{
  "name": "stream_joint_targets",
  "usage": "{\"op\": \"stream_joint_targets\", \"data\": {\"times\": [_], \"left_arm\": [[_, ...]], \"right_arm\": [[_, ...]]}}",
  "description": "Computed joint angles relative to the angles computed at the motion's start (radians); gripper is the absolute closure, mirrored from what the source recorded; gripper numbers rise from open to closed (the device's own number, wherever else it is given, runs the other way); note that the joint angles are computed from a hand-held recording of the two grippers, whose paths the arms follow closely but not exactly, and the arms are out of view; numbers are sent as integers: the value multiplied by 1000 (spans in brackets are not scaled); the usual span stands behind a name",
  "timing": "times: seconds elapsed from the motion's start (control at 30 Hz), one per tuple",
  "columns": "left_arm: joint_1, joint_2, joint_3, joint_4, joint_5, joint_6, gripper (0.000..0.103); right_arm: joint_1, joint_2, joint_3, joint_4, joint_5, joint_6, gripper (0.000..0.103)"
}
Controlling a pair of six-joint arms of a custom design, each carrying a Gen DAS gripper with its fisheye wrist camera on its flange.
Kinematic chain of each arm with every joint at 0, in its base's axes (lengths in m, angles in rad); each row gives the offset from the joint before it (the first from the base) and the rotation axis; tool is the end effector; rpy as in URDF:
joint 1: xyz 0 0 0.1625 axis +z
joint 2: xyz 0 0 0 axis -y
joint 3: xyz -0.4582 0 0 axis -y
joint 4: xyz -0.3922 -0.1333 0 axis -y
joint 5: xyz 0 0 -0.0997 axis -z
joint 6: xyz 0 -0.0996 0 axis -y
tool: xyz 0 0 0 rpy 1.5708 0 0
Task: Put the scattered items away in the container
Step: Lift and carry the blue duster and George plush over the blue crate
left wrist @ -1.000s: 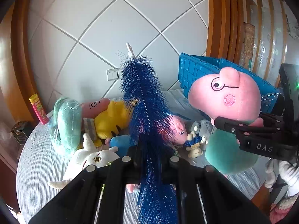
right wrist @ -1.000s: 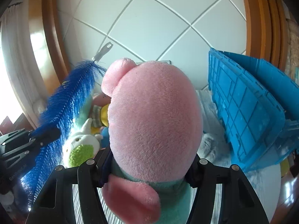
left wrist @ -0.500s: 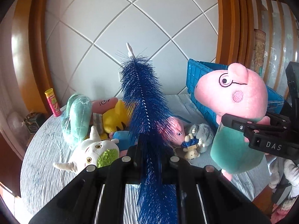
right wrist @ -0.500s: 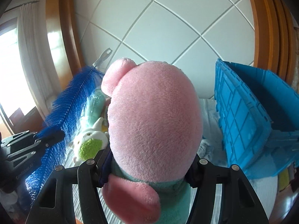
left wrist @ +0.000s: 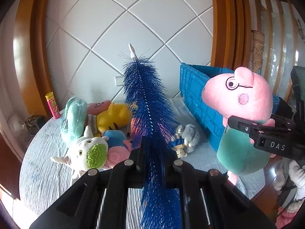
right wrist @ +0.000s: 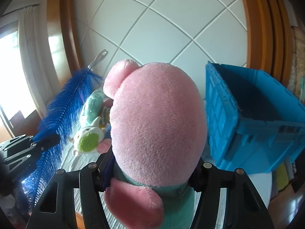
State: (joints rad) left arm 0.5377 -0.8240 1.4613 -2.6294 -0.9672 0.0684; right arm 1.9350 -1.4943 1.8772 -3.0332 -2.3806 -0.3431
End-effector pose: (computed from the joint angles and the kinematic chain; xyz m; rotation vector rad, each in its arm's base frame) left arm -0.5478 -0.5477 0.2313 1.2413 2.3597 -0.8881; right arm 0.2375 -0.4514 0.5283 0.2172 -2.1150 1.2430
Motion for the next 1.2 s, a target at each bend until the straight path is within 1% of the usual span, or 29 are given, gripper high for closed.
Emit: {"op": "stream_joint_targets", "data": {"times": [0.2,0.43,0.53,0.67,0.7,0.87,0.97,1.03,1.1,1.2], "left_arm": [[-3,-9,11,5,-84,40,92],[-7,-32,28,15,-169,87,93],[-12,-37,28,28,-195,103,92],[-22,-44,32,32,-227,120,92],[-25,-44,33,29,-234,123,92],[-48,-38,32,30,-256,124,92],[-66,-25,29,24,-257,115,92],[-81,-11,27,21,-249,101,92],[-97,6,19,20,-242,88,92],[-125,37,5,13,-231,63,92]], "right_arm": [[45,-10,31,-58,-125,30,42],[130,-8,74,-115,-301,98,42],[160,-8,82,-120,-361,129,42],[185,-9,91,-125,-411,156,42],[204,-6,84,-108,-434,176,42],[232,-30,104,-107,-478,204,42],[245,-53,111,-100,-498,203,42],[246,-77,119,-101,-503,189,42],[240,-110,127,-70,-499,196,42],[224,-163,137,-47,-484,178,42]]}}
